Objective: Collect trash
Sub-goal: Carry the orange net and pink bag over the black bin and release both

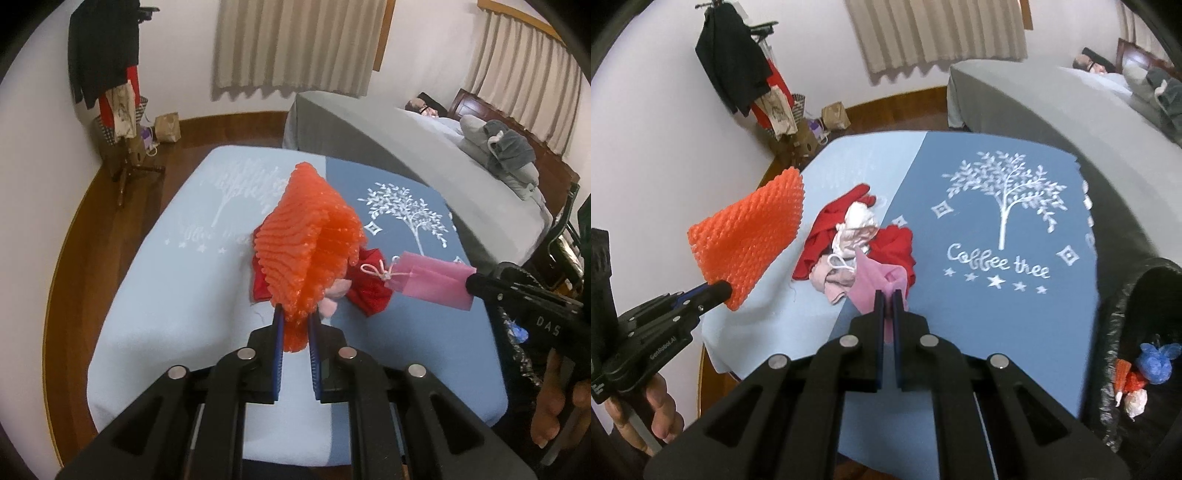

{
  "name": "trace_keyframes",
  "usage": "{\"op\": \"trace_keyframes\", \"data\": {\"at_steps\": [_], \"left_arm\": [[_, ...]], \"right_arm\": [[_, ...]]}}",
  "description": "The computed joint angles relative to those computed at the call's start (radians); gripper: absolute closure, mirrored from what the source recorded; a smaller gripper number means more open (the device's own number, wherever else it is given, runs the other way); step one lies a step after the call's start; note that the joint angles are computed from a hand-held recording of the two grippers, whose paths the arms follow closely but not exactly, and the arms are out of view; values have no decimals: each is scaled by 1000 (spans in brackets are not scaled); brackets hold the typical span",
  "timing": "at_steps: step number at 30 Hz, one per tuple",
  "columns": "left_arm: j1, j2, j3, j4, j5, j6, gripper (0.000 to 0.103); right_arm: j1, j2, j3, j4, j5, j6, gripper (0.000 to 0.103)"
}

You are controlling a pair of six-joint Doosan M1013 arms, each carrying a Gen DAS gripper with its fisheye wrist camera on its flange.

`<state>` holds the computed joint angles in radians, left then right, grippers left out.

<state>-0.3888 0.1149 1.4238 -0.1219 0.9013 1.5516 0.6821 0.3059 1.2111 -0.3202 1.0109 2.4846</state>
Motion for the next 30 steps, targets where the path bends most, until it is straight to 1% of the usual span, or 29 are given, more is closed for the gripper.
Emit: {"op": "trace_keyframes", "data": {"at_steps": [9, 20, 24, 30], "left_arm": [[-42, -12, -11, 6, 8, 7, 90], [-137, -14, -21, -14, 24, 40, 90], [-177, -12, -22, -28, 33, 60, 90], [-252, 0, -35, -58, 46, 106, 90]], "right_arm": [[5, -71, 53, -84, 6, 80, 99], [2, -169, 151, -178, 46, 189, 99], [3, -205, 189, -207, 71, 226, 99], [4, -271, 262, -257, 110, 300, 99]]}}
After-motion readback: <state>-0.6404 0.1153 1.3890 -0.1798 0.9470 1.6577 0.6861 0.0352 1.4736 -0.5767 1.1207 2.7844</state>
